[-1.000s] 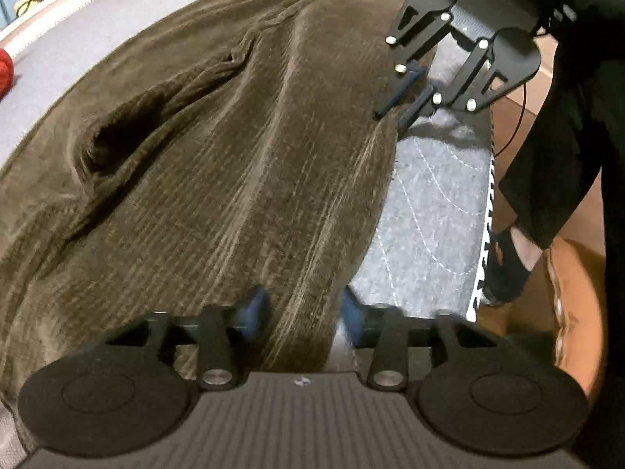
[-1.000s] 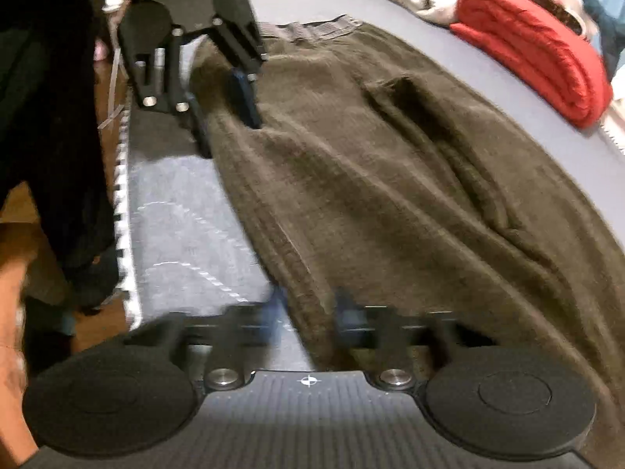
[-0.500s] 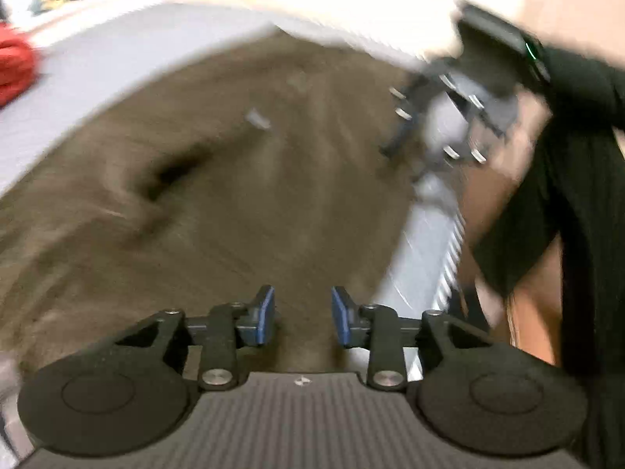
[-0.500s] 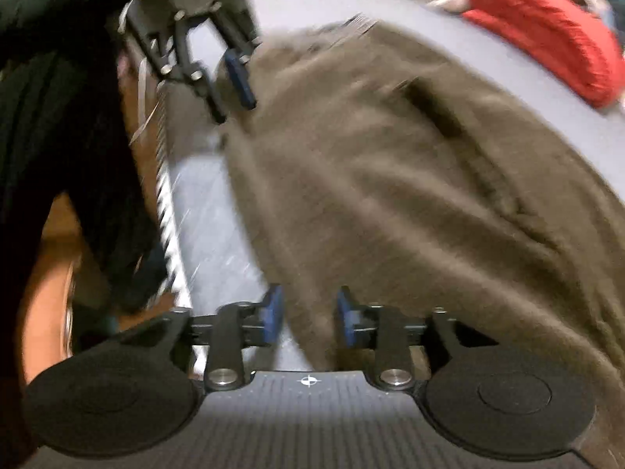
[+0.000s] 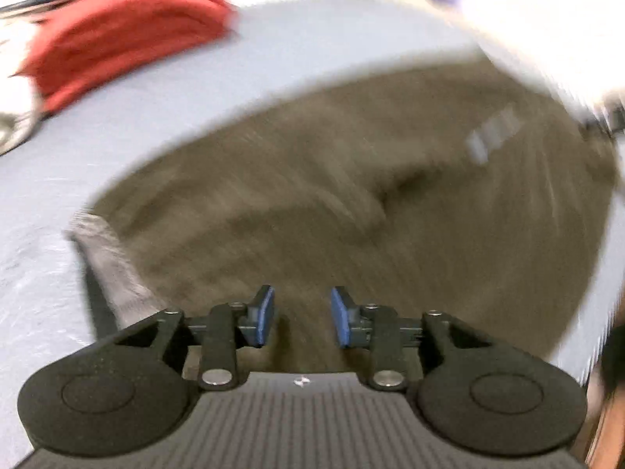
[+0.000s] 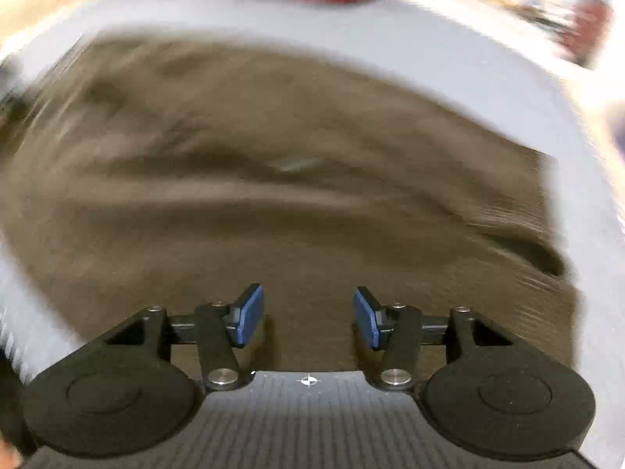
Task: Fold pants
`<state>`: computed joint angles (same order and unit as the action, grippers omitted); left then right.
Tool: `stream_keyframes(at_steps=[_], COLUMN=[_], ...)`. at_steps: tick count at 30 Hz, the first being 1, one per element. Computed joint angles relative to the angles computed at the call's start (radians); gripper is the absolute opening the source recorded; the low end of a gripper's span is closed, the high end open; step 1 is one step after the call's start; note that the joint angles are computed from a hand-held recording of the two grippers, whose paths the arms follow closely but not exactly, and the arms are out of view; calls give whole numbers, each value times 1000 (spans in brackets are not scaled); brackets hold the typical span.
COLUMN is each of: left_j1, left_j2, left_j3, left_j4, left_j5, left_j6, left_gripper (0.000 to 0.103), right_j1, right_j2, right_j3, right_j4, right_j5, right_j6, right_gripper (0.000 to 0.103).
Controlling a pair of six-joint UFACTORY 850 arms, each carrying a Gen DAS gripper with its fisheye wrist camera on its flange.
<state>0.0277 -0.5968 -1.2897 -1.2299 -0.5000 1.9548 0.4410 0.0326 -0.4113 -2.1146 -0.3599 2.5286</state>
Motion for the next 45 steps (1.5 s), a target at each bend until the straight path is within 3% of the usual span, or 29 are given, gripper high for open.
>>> stream_keyframes(at_steps=[3, 6, 9, 12, 15, 16, 17, 19, 21, 24, 26, 27, 28, 29, 30, 31, 33, 36, 38, 41, 42, 45], left_j1=[1, -1, -2, -1, -2, 0, 4, 13, 13, 12, 15, 18, 21, 24, 26, 26, 11, -11, -14, -17, -20, -41], left_j2=[9, 2, -8, -20, -16, -13, -11, -5, -16, -39, -55, -63, -67, -72, -78, -90, -124, -150, -119, -53, -36, 2], left_j3=[-22, -44, -69, -90, -94, -95, -96, -93, -106, -127, -141, -150, -152, -156, -161, -174, -201, -184, -159, -103, -85, -54], left_j4=[-106, -156, -134, -70, -60, -70, -76, -55, 42, 138, 176, 202, 212, 223, 243, 306, 514, 742, 697, 402, 298, 152], left_j5=[58, 121, 153, 183, 204, 206, 206, 184, 160, 133, 125, 117, 112, 104, 94, 78, 85, 173, 191, 213, 220, 233], left_j6=[-113, -137, -207, -314, -349, -350, -352, -375, -458, -535, -576, -605, -616, -629, -646, -694, -868, -1065, -1046, -775, -674, -537], left_gripper=[49, 49, 49, 49, 49, 49, 49, 49, 49, 49, 48, 48, 45, 41, 27, 15, 15, 16, 16, 24, 31, 35], right_j1=[-82, -147, -241, -321, -301, -303, -322, -305, -317, -221, -159, -127, -87, -70, -46, -22, 13, 51, 80, 100, 119, 169], right_j2=[69, 63, 93, 124, 162, 196, 214, 217, 197, 129, 125, 129, 138, 151, 158, 159, 161, 149, 144, 118, 111, 94], right_j3=[91, 130, 184, 241, 245, 249, 247, 231, 221, 173, 142, 129, 118, 117, 109, 100, 88, 60, 40, -14, -35, -95], right_j4=[238, 550, 632, 468, 560, 633, 675, 844, 930, 962, 974, 967, 934, 900, 868, 837, 769, 683, 646, 603, 597, 591], right_j5=[-165, -246, -160, -18, -29, -29, -23, -89, -60, -166, -268, -321, -384, -419, -460, -493, -521, -543, -572, -607, -626, -688], right_j6=[21, -105, -95, 81, -18, -81, -128, -256, -358, -401, -366, -335, -282, -248, -214, -176, -105, -27, 2, 15, 20, 38], right_gripper=[60, 60, 61, 60, 17, 9, 9, 9, 9, 15, 24, 35, 48, 52, 56, 59, 60, 60, 60, 60, 60, 60])
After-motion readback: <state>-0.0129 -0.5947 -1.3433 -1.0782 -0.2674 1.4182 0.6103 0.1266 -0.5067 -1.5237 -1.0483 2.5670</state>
